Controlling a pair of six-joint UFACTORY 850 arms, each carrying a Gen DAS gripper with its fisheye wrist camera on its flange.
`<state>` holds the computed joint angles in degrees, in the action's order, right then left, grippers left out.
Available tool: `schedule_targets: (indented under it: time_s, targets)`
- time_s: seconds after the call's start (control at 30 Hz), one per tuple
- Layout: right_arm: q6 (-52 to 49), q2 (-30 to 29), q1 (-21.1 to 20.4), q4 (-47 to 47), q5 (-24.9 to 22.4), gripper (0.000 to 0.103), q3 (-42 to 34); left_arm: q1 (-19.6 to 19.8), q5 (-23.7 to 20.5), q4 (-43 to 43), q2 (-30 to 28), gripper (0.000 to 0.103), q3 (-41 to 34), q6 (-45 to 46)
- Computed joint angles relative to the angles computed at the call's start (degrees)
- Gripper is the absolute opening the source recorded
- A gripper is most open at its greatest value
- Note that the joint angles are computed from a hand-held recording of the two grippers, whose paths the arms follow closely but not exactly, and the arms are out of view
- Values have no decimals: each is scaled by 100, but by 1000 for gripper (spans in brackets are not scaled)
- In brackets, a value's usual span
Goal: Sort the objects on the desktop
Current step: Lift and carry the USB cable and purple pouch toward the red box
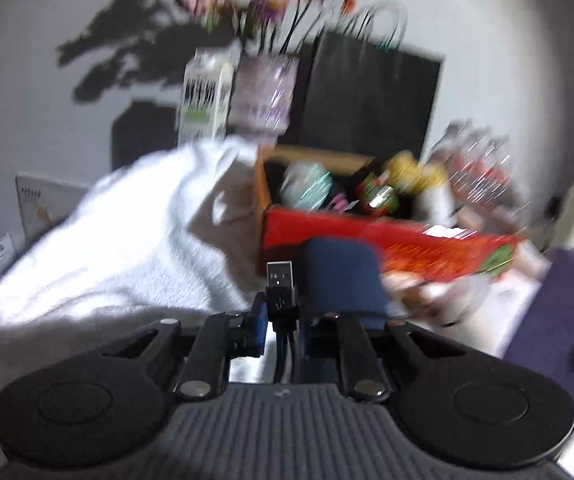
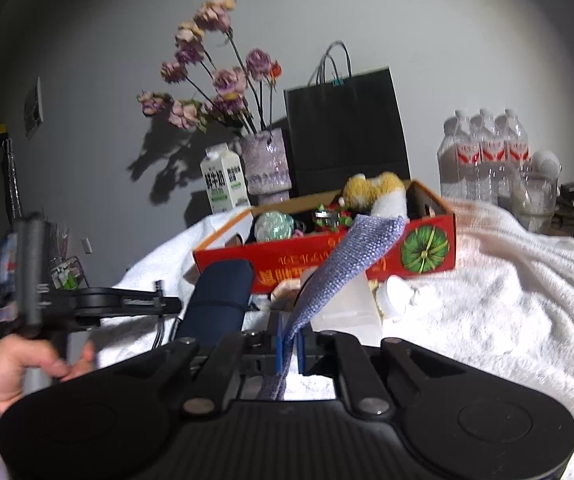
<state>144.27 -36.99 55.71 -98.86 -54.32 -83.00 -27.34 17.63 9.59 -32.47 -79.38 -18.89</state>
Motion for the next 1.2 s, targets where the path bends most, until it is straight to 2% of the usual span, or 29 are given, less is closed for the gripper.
schedule_targets:
  time_s: [0.1,0.17,0.37,0.43,0.47,0.53,0.57,0.63,0.67,0.73,0.83,0.9,0.97,1.0,1.03,1.07,1.1,1.2]
  targets:
    - [-78,114,112,-48,-238,5,79,-40,759,22,740,15,886,-80]
    - [-84,188,193,-114,-412,4,127,-92,1095,-92,1161,15,1368,30]
    - [-327,444,518,-218,-926,1,344,-308,1495,-605,1922,15,2188,761]
    - [-512,539,632,-66,-1049,0,446,-318,1566,-318,2051,15,2364,572]
    - [-566,618,666,-40,-965,1,550,-347,1578,-363,2096,15,2430,664]
    - [-757,777,603,53,-348,13,724,-397,1566,-476,2119,15,2517,874]
    - [-786,774,565,-39,-220,22,783,-416,1546,-530,2104,15,2540,917]
    - [-902,598,509,53,-469,80,751,-434,1440,-594,2050,15,2515,938]
    - [-1145,499,453,430,-513,87,627,-430,1437,-604,2040,15,2528,943]
    - [-988,502,251,604,-149,86,672,-416,1465,-582,2026,15,2542,967]
    - [-90,496,-172,114,630,83,818,-400,1385,-542,1928,15,2446,887]
    - [-329,329,-439,313,1049,82,590,-399,1369,-505,1914,15,2441,865]
    - [-504,209,-659,442,1608,68,414,-384,1373,-481,1906,15,2445,847]
    - [-814,129,-677,705,1673,57,294,-371,1369,-499,1904,15,2446,854]
    - [-1365,29,-629,1157,1498,37,119,-357,1348,-528,1904,15,2438,869]
    - [-1691,-48,-536,1434,1226,23,19,-342,1335,-546,1900,15,2437,875]
    - [-1777,-33,-469,1525,1164,14,30,-330,1320,-549,1898,15,2430,871]
    - [-1598,74,-236,1480,1029,4,172,-303,1265,-514,1868,15,2401,786]
